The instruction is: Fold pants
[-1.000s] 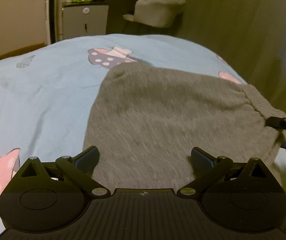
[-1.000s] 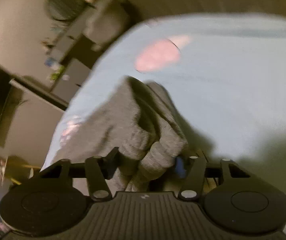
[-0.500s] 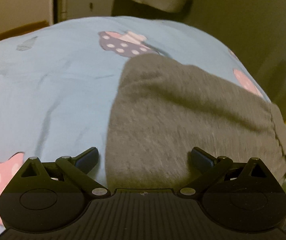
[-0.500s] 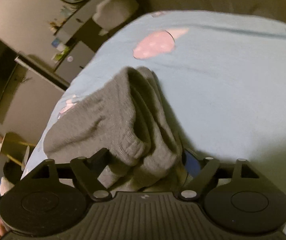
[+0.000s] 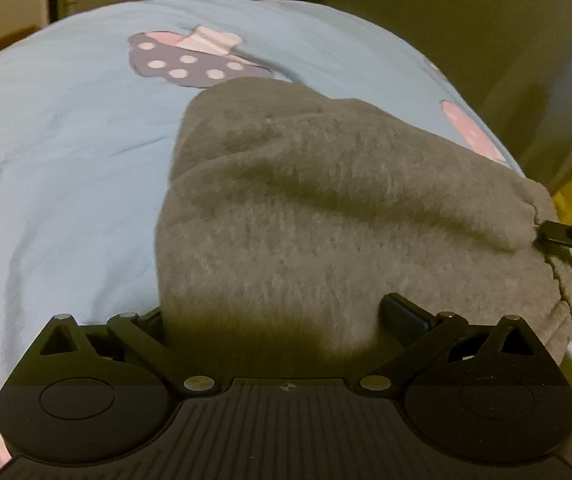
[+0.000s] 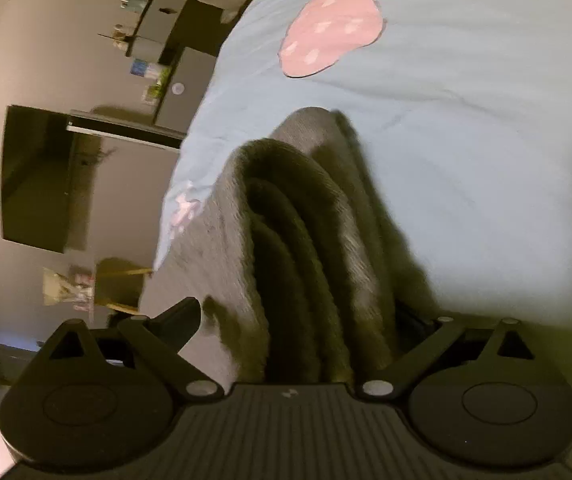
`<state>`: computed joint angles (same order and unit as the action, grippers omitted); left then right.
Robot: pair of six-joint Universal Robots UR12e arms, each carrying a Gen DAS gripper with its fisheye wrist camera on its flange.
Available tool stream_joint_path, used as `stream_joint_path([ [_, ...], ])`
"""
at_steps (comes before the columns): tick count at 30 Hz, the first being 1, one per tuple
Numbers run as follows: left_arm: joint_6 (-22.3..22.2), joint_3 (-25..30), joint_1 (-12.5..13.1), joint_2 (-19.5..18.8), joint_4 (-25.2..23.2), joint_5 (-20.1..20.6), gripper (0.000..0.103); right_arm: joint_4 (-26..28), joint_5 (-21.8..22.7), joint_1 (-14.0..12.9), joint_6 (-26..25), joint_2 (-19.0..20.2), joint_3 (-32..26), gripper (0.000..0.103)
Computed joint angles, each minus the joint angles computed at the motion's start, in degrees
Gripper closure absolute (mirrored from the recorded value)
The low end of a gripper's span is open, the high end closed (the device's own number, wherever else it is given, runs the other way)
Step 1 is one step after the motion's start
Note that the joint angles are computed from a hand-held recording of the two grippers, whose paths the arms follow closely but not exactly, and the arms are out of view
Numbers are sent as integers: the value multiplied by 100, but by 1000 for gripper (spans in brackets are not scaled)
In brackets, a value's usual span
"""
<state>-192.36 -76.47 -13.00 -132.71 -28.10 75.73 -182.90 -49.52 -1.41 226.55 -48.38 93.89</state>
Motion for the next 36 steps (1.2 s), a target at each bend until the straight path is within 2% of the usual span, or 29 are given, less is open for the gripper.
stream_joint_path([
  [2, -61, 55, 63, -76, 36, -245, 0, 179, -130, 53, -319, -12, -50, 23],
  [4, -351, 48, 135, -127, 221, -507, 0, 352, -304, 96, -591, -48, -61, 33],
  [6, -719, -45, 190, -134, 587, -775, 0, 361, -374, 116, -517, -79, -53, 38],
  [8, -744, -177, 219, -111, 993, -1057, 6, 305, -479, 172, -583, -131, -59, 44],
  [9, -717, -231, 215, -92, 1123, -1128, 13, 189, -506, 208, -628, -174, -19, 46],
  [12, -1012, -330, 189, -58, 1544, -1118, 18, -2, -525, 303, -733, -195, -180, 47],
  [16, -1870, -330, 240, -71, 2278, -1322, 24, 296, -530, 449, -1298, -204, -616, 48],
  [18, -1990, -310, 245, -43, 2510, -1293, 24, 452, -605, 500, -1614, -216, -812, 48],
  [21, -1802, -176, 208, -13, 2500, -1010, 23, 516, -971, 523, -1822, -219, -1026, 47],
  [22, -1730, -144, 196, 4, 2393, -859, 19, 565, -1194, 530, -1791, -212, -1101, 40],
  [23, -1724, -121, 179, 33, 2194, -662, 17, 714, -1466, 539, -1791, -230, -1160, 28],
  [25, -1688, -123, 131, 111, 1701, -231, 16, 810, -2274, 591, -1765, -299, -1166, 14],
  [26, -1588, -161, 93, 149, 1571, -4, 14, 673, -2523, 602, -1719, -336, -1091, 12],
  [27, -1427, -219, 39, 190, 1495, 284, 13, 606, -2589, 597, -1684, -377, -1010, 11],
  [29, -1092, -393, -53, 261, 1549, 666, 11, 873, -2776, 628, -1795, -481, -874, 8],
  [33, -1087, -630, -154, 328, 1491, 798, 9, 1408, -3278, 797, -2460, -546, -691, 8],
  [34, -1081, -603, -178, 309, 1306, 830, 9, 1688, -3512, 863, -2590, -526, -732, 8],
  [36, -1168, -577, -247, 290, 896, 1070, 7, 2217, -4385, 1065, -3050, -456, -828, 6],
])
